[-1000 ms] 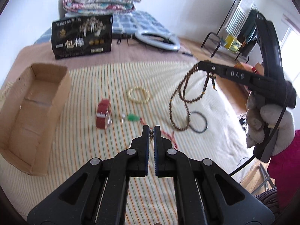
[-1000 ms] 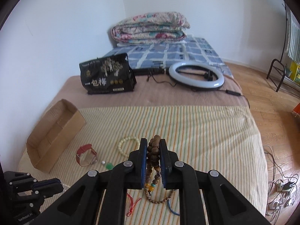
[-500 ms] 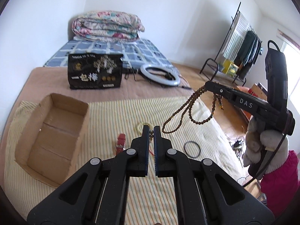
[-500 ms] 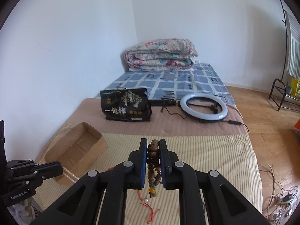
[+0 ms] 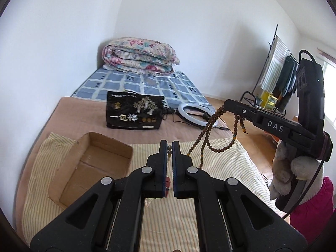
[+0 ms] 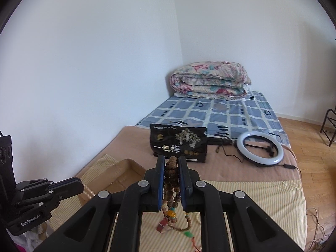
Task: Organize jewelry
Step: 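Lift the pearl necklace and mala and carry both over the cardboard box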
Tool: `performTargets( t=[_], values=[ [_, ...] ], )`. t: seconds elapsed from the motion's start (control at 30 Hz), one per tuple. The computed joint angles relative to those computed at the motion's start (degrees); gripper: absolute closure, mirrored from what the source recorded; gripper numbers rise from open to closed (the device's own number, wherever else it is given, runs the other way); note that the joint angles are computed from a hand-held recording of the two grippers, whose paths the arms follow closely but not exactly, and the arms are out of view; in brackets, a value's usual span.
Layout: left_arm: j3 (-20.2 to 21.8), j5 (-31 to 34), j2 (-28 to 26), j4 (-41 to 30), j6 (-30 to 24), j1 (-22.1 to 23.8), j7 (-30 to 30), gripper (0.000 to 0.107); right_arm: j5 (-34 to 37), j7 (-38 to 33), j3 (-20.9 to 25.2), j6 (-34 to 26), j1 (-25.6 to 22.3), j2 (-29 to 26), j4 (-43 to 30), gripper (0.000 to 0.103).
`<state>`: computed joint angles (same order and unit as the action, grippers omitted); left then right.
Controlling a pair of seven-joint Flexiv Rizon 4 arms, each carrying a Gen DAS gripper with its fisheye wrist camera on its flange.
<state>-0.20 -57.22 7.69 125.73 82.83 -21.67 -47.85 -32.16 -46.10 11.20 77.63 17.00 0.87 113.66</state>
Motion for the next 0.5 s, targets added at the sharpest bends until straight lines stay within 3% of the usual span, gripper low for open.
performTargets(
  t=[0.3, 0.5],
  values=[
    [1.94, -1.81, -0.06, 0.76, 0.82, 2.46, 1.09, 0.105, -0.81, -0.35, -0.51, 0.46, 3.74, -6.00, -5.85, 0.093],
    [2.53, 0.70, -0.57, 1.65, -0.60, 5.56, -1.02, 0.105, 0.00, -1.79, -1.35, 1.06, 6.17, -9.42, -9.26, 0.093]
  ],
)
